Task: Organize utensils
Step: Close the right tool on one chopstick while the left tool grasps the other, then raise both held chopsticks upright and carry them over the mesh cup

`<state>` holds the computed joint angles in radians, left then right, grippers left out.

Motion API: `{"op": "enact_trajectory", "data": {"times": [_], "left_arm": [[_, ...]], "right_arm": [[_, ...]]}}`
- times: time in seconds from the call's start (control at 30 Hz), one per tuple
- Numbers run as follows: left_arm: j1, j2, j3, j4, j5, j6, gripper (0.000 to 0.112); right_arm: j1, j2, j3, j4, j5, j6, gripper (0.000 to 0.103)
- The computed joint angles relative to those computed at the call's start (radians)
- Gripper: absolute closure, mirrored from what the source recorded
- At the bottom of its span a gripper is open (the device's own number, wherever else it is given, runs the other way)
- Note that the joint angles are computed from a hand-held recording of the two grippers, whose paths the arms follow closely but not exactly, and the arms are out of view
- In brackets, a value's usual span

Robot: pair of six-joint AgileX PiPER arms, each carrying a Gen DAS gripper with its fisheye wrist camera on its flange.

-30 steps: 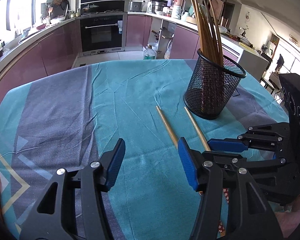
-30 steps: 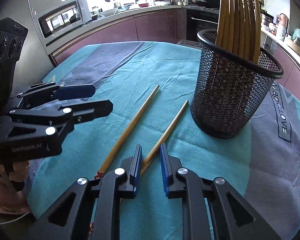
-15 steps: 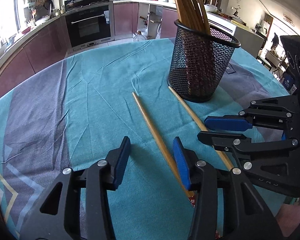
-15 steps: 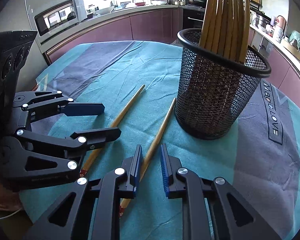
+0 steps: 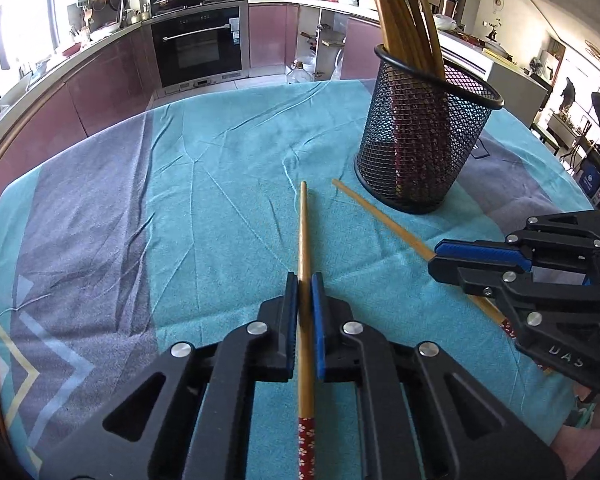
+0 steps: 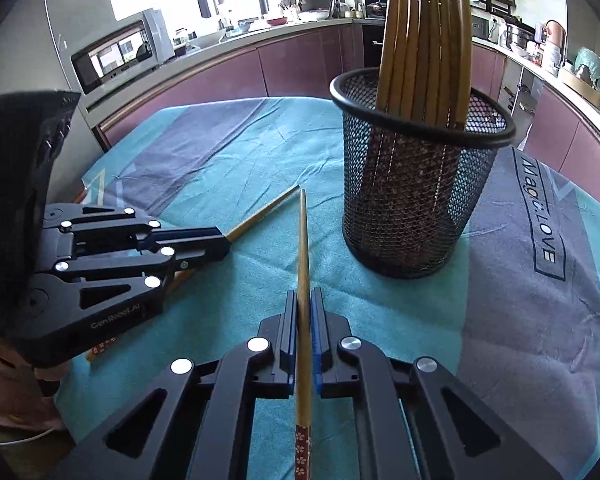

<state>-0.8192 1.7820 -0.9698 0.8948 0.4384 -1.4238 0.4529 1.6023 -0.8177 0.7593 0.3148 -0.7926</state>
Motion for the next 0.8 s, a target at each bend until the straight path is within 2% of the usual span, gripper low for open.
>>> {"op": "enact_trajectory", "data": {"times": [0.3, 0.6, 0.8], "left_arm": [[-0.026, -0.070, 0.032, 0.051, 0.023, -0.067, 0.105], [-0.045, -0.169, 0.041, 0.083, 0.039, -0.087, 0.105], [-0.035, -0.251, 0.047, 0.079, 0.003, -0.078, 0.105]], "right_arm": [[-0.076, -0.111, 0.048, 0.223, 0.073, -0.249, 0.098], [-0.141, -0.218, 0.056, 0.333, 0.113, -0.358, 0.098], [-0.184, -0.269, 0.033, 0.389, 0.117, -0.404, 0.098]]}}
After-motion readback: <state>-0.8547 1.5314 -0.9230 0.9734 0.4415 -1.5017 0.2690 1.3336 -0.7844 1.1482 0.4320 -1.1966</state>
